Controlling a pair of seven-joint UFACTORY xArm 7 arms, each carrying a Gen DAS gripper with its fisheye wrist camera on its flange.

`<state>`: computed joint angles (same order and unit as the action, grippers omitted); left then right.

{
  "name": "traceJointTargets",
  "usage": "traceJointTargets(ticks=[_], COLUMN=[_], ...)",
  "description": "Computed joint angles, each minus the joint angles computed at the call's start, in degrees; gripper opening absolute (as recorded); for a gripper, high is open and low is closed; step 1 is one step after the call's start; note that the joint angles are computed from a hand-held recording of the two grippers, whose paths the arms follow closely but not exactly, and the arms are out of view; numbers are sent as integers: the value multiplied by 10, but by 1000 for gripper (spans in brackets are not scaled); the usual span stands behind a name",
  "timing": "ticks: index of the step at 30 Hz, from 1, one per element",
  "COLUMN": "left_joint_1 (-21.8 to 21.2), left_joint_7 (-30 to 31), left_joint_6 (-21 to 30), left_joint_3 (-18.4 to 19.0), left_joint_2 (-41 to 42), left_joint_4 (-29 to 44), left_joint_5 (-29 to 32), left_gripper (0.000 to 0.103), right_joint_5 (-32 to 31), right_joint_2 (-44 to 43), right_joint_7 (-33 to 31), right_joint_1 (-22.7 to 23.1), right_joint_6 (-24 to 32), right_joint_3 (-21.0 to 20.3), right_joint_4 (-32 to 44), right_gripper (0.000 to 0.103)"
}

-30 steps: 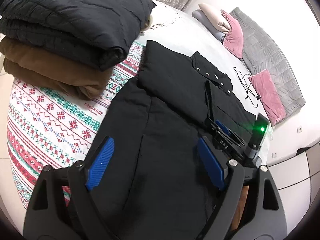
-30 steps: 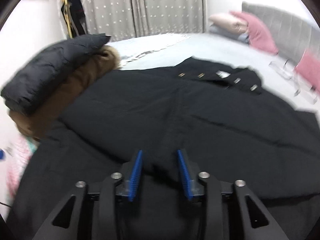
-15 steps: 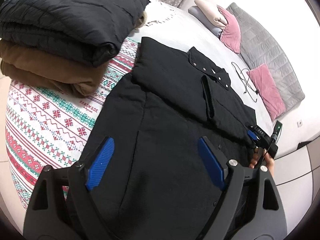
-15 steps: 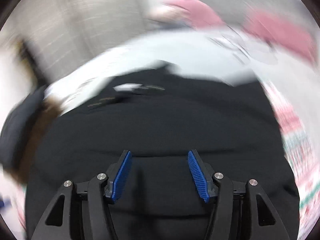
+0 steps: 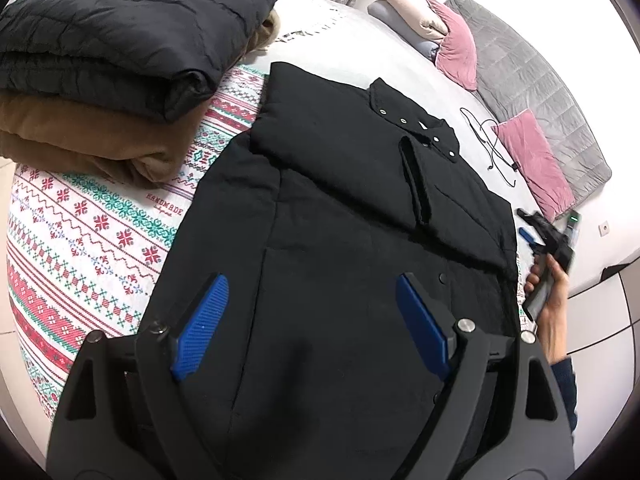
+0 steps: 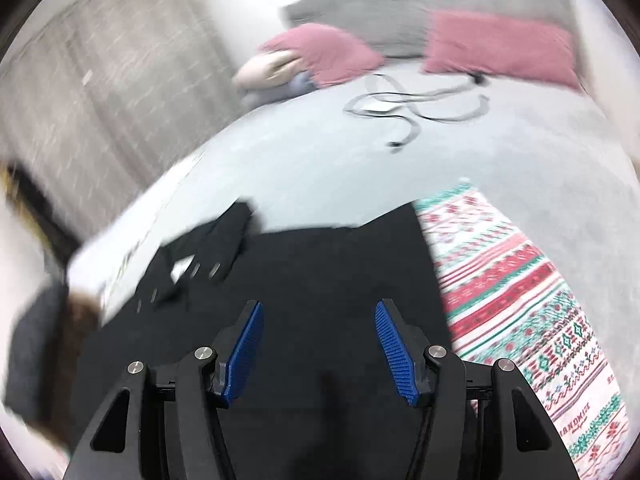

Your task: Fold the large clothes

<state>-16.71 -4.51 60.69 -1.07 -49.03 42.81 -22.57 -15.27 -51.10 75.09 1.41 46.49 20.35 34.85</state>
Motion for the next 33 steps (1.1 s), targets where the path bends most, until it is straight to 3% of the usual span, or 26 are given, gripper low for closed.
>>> traceJointTargets(ticks=[3, 6, 8, 11, 13, 15, 16, 17, 20, 24, 28, 31, 33], left_joint_1=[-6, -11, -12, -12, -11, -12, -12, -12, -8, -7, -3, -1, 2], left_joint_7=[4, 8, 10, 7, 4, 5, 7, 8, 5, 3, 4, 4, 2], left_joint_6=[0, -2, -1, -1, -3, -7, -7, -7, -5, -6, -17, -18, -19], left_joint_3=[-7, -17, -21, -19, -17, -15, -15, -16, -16, -13, -27, -30, -27], left_joint_2=[-2, 3, 6, 8, 6, 5, 5, 5, 5, 2, 0, 0, -1], left_joint_4=[-2, -2, -3, -3, -3, -4, -4, -3, -3, -3, -4, -4, -4], left_joint_5=[2, 11, 17, 18, 16, 15, 16, 18, 23, 20, 39, 52, 56], left_gripper=[86, 86, 86, 86, 86, 86, 86, 86, 86, 86, 86, 86, 86], right_joint_5=[18, -42, -57, -42, -83, -86, -56, -49, -67, -99, -136, -154, -198], right_joint_2=[50, 85, 117, 137, 108, 107, 133, 155, 168, 195, 334, 454, 534], right_joint_7=[-27, -1, 12, -7, 18, 33, 20, 25, 55, 57, -1, -17, -1], right_joint_1=[6, -23, -25, -7, 9, -25, -24, 0, 17, 71, 124, 164, 190], right_joint_6=[20, 65, 96, 132, 99, 118, 150, 157, 207, 153, 113, 80, 131], right_joint_3=[-32, 22, 25, -7, -16, 15, 8, -10, 10, 49, 87, 105, 111], right_joint_4=[-12, -1, 26, 65, 54, 56, 63, 61, 101, 160, 282, 363, 410], right_gripper=[58, 61, 65, 65, 63, 63, 63, 64, 65, 65, 58, 43, 41])
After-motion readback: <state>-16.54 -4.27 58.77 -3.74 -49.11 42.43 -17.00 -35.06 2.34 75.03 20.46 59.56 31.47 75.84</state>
